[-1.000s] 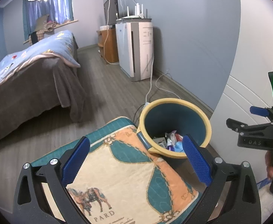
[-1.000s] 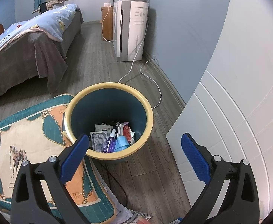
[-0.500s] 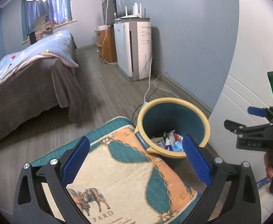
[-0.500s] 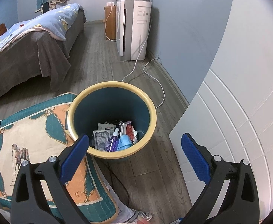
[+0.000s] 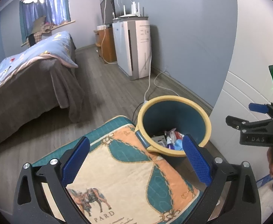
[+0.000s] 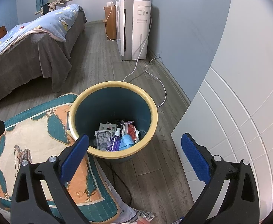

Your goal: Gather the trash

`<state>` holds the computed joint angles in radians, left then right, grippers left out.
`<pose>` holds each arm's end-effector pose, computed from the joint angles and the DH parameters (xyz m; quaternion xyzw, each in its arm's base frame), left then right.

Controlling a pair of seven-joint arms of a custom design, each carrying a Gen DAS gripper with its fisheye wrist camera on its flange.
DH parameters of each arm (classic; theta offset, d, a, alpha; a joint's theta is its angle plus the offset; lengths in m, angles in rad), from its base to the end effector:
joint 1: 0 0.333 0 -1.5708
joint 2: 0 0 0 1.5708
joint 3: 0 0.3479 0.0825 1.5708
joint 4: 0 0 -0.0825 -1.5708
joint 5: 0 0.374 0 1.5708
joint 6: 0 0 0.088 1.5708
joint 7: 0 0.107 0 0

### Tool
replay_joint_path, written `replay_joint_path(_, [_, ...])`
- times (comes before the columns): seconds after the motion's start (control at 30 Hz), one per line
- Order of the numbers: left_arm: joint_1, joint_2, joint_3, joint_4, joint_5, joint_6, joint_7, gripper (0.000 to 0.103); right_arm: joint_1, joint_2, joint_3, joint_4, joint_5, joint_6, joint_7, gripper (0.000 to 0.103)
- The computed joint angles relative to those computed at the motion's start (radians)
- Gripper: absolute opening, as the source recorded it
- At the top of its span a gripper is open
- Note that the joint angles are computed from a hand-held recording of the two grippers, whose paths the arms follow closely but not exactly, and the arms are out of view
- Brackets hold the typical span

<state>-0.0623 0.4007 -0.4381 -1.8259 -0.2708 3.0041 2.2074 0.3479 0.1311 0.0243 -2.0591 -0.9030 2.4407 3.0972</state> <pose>0.6343 -0.2758 0.4607 -0.3512 0.8432 -0.3564 0.1967 0.5520 0.2135 0.4359 -0.4738 0.8129 -0.2967 0.1635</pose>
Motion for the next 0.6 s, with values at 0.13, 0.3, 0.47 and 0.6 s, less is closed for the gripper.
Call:
replay_joint_path(0.13, [0.000,-0.001,-0.001,-0.002,0.000,-0.001,-0.002,0.098,0.000,0.000,0.000,0.000,0.001,0.000,-0.001,0.097])
replay_joint_path(0.3, [-0.011,-0.002,0.011,-0.003,0.011,0.006,-0.013,0.098,0.000,0.001,0.000,0.000,0.002,0.001,0.003,0.097])
replay_joint_path(0.47, [-0.012,-0.003,0.009,-0.007,0.020,0.011,-0.022,0.098,0.002,0.004,0.000,0.000,0.006,0.000,0.007,0.097])
replay_joint_path(0.6, [-0.016,-0.002,0.016,-0.006,0.035,0.003,-0.026,0.098,0.003,0.005,0.000,0.000,0.011,0.000,0.008,0.097])
